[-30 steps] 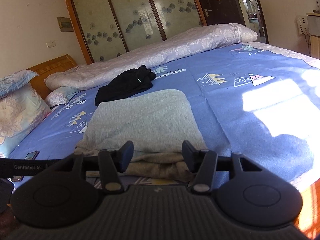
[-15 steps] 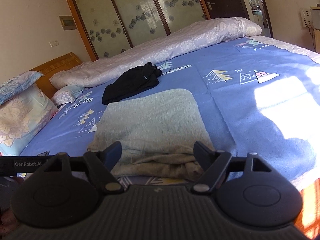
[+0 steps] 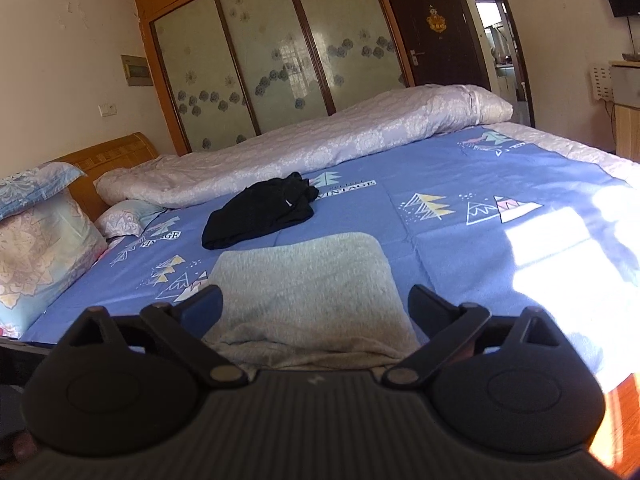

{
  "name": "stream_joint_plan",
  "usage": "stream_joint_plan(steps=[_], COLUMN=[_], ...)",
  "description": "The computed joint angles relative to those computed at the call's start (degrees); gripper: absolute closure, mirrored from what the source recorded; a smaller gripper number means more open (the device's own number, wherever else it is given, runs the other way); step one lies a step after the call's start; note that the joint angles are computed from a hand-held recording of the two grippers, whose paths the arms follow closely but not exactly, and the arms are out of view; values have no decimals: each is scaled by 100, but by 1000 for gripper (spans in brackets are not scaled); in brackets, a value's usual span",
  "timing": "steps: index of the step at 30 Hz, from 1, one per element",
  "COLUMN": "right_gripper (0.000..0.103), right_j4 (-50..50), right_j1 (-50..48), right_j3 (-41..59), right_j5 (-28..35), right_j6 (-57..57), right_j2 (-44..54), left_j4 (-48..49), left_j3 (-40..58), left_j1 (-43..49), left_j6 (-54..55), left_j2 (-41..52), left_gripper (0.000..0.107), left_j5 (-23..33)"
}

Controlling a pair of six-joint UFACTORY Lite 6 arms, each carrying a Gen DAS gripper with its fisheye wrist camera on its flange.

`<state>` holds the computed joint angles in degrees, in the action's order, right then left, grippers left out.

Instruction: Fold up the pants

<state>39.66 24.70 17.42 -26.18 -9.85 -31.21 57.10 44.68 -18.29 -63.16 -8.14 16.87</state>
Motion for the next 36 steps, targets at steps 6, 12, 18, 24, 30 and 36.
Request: stream_joint_plan(steps=[6,12,18,24,30,36], right_gripper=[0,0,0,0,0,0], right_j4=[-876,-291,-871,-953,-966,-1108], right_j1=[-295,-175,-246,-160,-141,-179], right_j3=[40,38,110,150,157,147], right_j5=[314,461,782,912,944,1011], right_j6=[979,465,1015,1028,1016,1231], right_j2=[-132,-292,-199,-187,-198,-185], left_j4=[628,806,602,548,684,573], left_j3=[-86,-56,86,153,110,139], left_j1=[-200,-376,-360,-436,-546,-554], left_j6=[-592,-740,-568,-474,-546,-392], left_j2=[-327,-370,-257,-167,-168,-66], left_gripper=[4,4,4,4,4,4], left_j5=[345,619,746,861,954,991])
